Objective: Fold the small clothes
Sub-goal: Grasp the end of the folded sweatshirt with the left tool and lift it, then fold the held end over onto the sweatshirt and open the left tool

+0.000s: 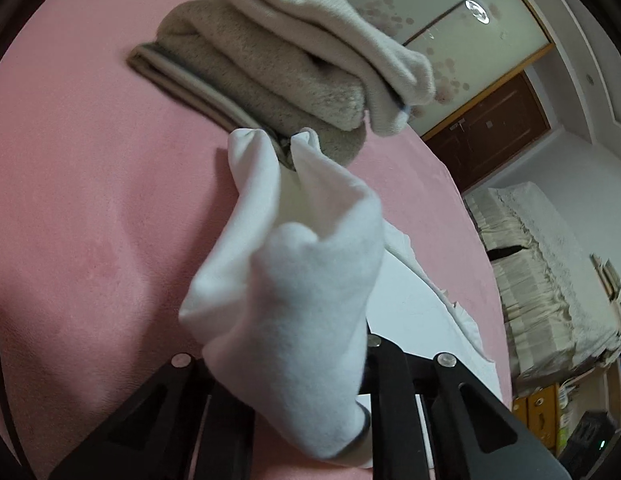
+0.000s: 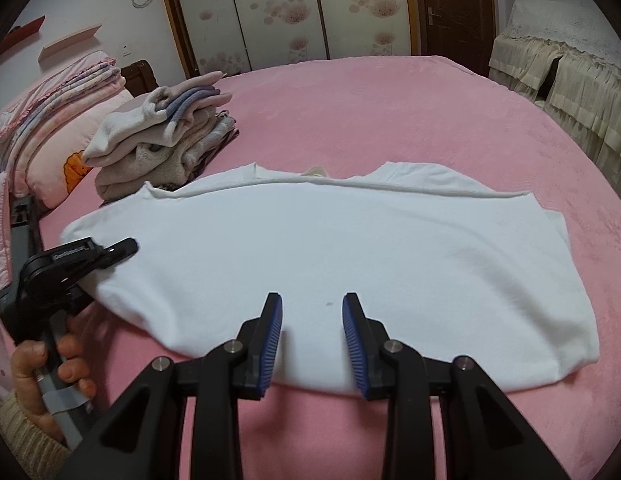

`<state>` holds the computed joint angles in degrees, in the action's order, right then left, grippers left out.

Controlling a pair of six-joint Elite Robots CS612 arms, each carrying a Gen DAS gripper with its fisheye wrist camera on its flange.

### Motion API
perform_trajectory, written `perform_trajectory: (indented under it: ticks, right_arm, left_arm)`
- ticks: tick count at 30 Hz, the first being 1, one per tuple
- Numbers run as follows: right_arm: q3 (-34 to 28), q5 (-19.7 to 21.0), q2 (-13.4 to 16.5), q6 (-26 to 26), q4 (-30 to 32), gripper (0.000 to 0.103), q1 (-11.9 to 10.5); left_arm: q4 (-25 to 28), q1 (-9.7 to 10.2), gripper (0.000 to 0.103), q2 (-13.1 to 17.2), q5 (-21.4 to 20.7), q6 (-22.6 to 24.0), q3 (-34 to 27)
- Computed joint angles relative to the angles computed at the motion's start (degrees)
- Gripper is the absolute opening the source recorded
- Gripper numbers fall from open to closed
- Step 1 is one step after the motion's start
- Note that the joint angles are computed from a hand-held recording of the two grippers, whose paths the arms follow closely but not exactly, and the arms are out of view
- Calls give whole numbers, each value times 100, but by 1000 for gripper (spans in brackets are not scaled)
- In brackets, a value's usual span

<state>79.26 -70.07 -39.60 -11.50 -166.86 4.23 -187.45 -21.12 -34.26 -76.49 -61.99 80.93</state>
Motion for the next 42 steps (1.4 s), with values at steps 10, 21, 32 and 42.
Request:
perform_trajectory:
  ticks: [10, 21, 32, 42]
  right_arm:
    - [-924, -179, 519, 199, 326, 16, 119]
    - [-1287, -298, 778, -258, 876, 10, 229]
    - [-449, 480, 259, 659, 85, 10, -382]
    - [-191, 1210, 152, 1074, 452, 10, -1007]
  left_arm:
    - [258, -213, 10, -189, 574, 1049, -263]
    - [485, -363, 10, -166, 566, 2002, -979]
    - [1780, -722, 10, 335, 195, 2934, -2488]
    - [3625, -1119, 10, 1408, -195, 2971, -4573]
